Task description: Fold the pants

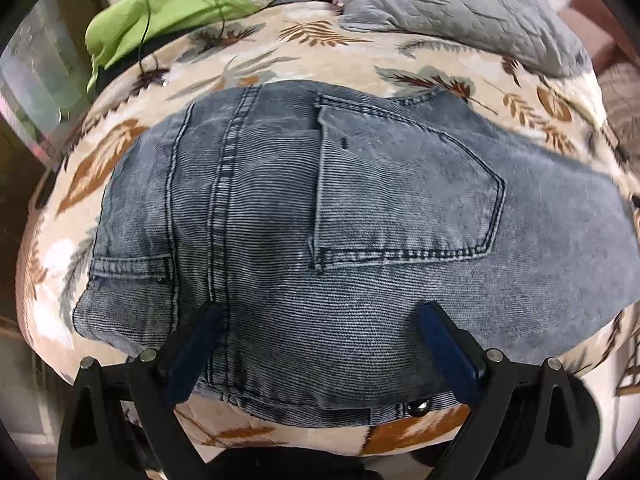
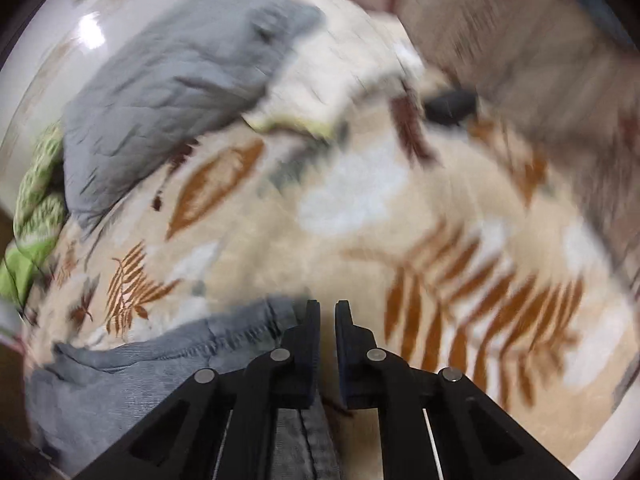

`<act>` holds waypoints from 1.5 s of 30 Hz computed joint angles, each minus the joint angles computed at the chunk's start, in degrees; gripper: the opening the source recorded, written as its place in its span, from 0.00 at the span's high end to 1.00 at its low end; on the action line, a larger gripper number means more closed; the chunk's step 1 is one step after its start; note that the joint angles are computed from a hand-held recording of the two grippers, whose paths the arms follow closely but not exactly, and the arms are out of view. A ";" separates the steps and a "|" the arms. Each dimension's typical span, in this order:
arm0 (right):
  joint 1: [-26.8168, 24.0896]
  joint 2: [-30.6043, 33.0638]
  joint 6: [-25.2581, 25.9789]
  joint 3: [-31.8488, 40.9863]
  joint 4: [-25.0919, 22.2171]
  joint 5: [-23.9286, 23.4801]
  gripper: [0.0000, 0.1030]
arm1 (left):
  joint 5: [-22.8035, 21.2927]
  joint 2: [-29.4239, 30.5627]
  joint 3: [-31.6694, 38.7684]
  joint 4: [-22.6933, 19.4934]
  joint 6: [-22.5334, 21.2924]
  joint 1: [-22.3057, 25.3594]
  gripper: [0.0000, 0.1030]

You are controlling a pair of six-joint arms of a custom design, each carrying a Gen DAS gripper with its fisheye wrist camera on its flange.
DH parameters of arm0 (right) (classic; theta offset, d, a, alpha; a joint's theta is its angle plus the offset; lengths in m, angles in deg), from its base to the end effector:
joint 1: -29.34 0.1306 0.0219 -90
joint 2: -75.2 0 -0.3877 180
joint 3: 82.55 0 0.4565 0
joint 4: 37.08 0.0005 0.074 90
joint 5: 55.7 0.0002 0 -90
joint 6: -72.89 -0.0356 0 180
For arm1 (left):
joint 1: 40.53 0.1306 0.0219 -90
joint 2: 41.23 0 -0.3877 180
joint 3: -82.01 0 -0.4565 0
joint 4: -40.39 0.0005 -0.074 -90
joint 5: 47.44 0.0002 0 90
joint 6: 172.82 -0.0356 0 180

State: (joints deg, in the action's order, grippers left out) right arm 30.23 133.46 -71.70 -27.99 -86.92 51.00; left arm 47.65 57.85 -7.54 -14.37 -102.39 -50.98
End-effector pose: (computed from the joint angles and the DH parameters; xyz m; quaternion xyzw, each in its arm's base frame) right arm 0.3377 -0.0055 0.3438 0.4650 0.8179 0.0220 0.3381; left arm 0.5729 -0.1094 0.3470 0.2617 0.9364 -0.0248 0.2326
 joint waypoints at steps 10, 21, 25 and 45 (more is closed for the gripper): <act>9.95 15.56 15.42 15.29 12.58 -19.82 0.90 | 1.62 0.30 -0.47 0.42 -0.54 0.17 0.04; 15.98 39.54 22.87 36.13 7.58 -28.25 0.77 | 4.71 0.28 -0.98 1.01 -1.99 1.11 0.02; 15.92 42.08 22.06 37.94 7.51 -27.53 0.37 | 6.11 0.27 -1.18 1.33 -2.36 1.42 0.00; 15.90 53.41 37.51 51.25 -7.72 -29.56 0.70 | 8.29 1.71 0.18 1.21 -2.86 2.06 0.00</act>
State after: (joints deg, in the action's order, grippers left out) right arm 46.13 186.87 -34.19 23.26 -94.64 21.44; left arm 55.94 59.56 -7.36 -13.16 -105.25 -48.92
